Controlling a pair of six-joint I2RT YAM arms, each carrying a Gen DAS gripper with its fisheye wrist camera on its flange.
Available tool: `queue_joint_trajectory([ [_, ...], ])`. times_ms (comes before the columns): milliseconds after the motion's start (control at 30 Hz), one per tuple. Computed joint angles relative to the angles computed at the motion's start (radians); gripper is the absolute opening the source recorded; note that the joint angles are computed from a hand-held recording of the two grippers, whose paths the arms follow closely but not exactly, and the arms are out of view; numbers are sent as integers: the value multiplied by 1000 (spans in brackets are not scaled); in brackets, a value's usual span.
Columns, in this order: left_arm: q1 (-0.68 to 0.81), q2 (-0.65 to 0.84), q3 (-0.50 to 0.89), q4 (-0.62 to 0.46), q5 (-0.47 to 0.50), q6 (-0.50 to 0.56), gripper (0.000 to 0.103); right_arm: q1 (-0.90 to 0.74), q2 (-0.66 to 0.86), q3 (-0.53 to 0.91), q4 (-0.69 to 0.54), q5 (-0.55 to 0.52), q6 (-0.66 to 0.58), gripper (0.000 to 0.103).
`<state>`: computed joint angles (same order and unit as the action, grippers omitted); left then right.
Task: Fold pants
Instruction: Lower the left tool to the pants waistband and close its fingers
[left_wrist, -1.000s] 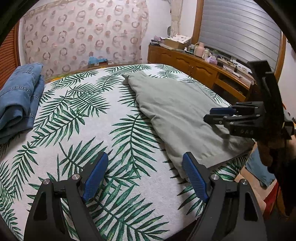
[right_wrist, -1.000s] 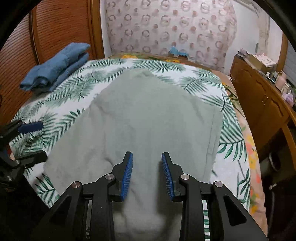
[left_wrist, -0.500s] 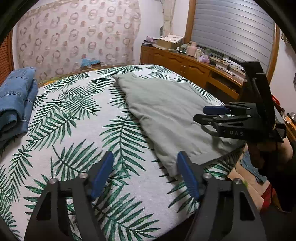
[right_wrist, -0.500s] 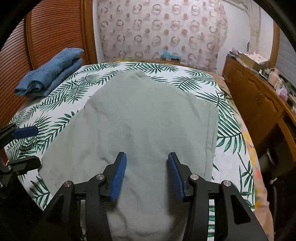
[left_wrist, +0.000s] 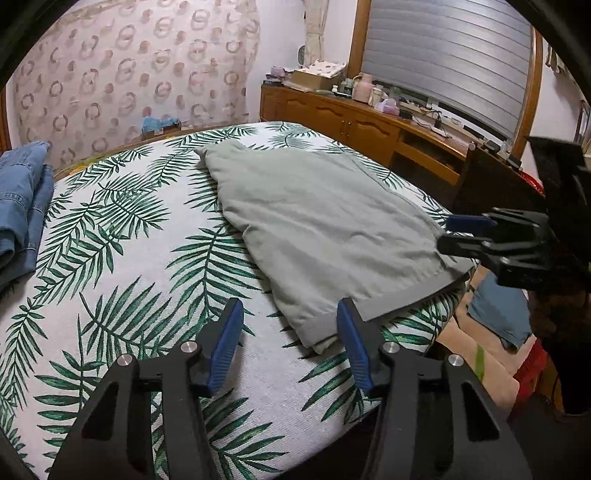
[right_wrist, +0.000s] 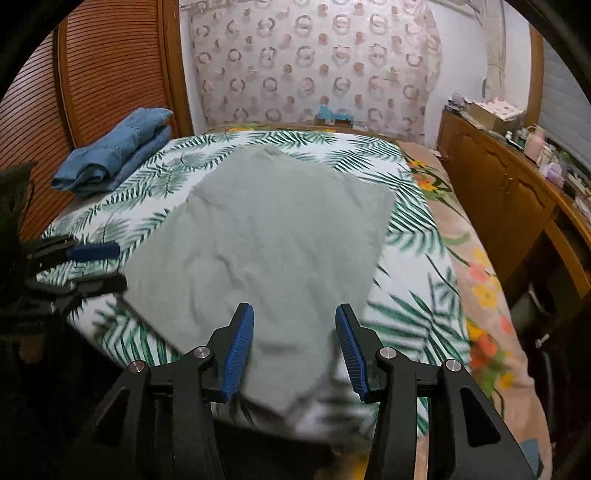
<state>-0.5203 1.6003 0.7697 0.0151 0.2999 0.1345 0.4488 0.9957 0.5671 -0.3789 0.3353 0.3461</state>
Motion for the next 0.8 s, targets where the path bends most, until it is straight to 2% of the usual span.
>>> queue_joint_trajectory([
  [133,-6,5,1,-4,-7,-2,54,25,-41,-16,-39,6,46,49],
  [600,-17,38,22,-21,1,6,54,16,-74,-63,-11,-65,77,49],
  [800,-34,37,25,-33,0,22,54,37,-56,-64,14,-70,78,36],
])
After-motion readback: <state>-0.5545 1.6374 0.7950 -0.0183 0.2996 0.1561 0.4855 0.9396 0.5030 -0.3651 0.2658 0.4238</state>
